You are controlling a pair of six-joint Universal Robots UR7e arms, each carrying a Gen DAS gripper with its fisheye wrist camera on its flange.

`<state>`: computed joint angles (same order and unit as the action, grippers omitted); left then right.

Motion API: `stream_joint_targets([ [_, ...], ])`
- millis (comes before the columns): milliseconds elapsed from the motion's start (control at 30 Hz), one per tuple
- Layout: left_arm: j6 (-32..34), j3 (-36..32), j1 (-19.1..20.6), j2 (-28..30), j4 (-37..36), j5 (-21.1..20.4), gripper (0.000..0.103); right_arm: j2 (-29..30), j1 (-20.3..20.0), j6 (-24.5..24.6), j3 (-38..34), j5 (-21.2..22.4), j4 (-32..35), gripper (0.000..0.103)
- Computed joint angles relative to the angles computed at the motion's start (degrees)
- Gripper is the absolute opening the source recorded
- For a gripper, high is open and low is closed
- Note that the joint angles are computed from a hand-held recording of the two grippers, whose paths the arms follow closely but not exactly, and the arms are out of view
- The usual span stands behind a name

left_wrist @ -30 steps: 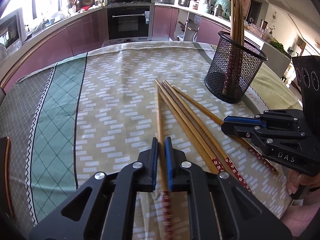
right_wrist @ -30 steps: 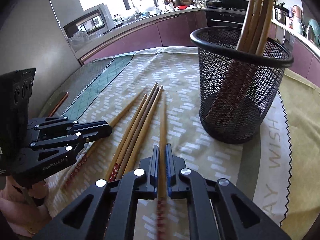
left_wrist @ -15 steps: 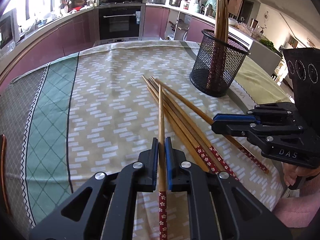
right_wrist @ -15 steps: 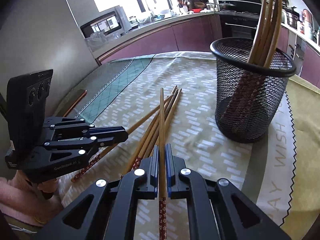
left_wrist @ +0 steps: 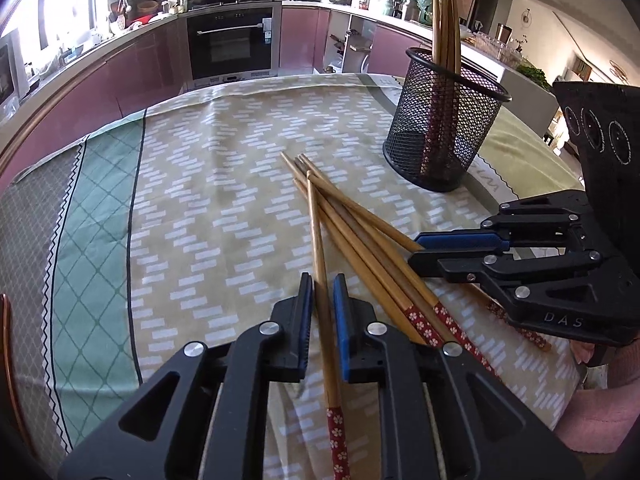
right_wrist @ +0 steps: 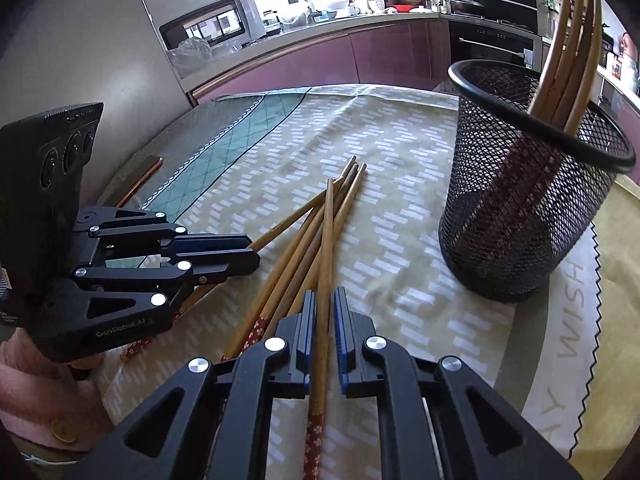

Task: Organize utensils
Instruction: 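Lift the held chopstick upright over the mesh holder with the left tool while the right tool lifts its own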

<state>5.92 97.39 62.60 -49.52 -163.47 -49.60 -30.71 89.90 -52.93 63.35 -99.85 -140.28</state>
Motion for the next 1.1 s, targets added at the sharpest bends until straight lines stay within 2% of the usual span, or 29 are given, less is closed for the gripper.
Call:
stream_joint_targets([
  [167, 0.56, -2.01, -0.04, 1.50, 0.45, 0.89, 0.014, -0.07, -0.13, 0.27, 0.19, 0.57, -0.67, 0.007],
  [200, 0.45, -2.20, -0.12, 1.67, 0.42, 1.13, 0.011, -0.39, -0.28, 0.35, 0.50, 1.08, -0.73, 0.007],
  [233, 0.32, -2.26, -0.13, 1.67, 0.52, 0.97, 0.008, -0.74, -0.38, 0.39, 0.93, 1.63, -0.94, 0.006],
  [433, 0.30, -1.25, -0.67, 0.76, -0.89, -0.64, 0.008, -3.12, -0.90, 0.14, 3.29, 4.98, -3.17, 0.006],
  [933, 3.13, 1.48, -3.38, -5.04, -5.63, -9.76, 0.007, -8.62, -2.40, 2.06, 6.26, 13.91, -6.25, 0.006],
  [1100, 4.80, 1.26, -4.33, -6.20, -6.40, -10.96, 0.007, -9.48, -2.81, 2.52, 6.29, 15.84, -7.38, 0.006],
])
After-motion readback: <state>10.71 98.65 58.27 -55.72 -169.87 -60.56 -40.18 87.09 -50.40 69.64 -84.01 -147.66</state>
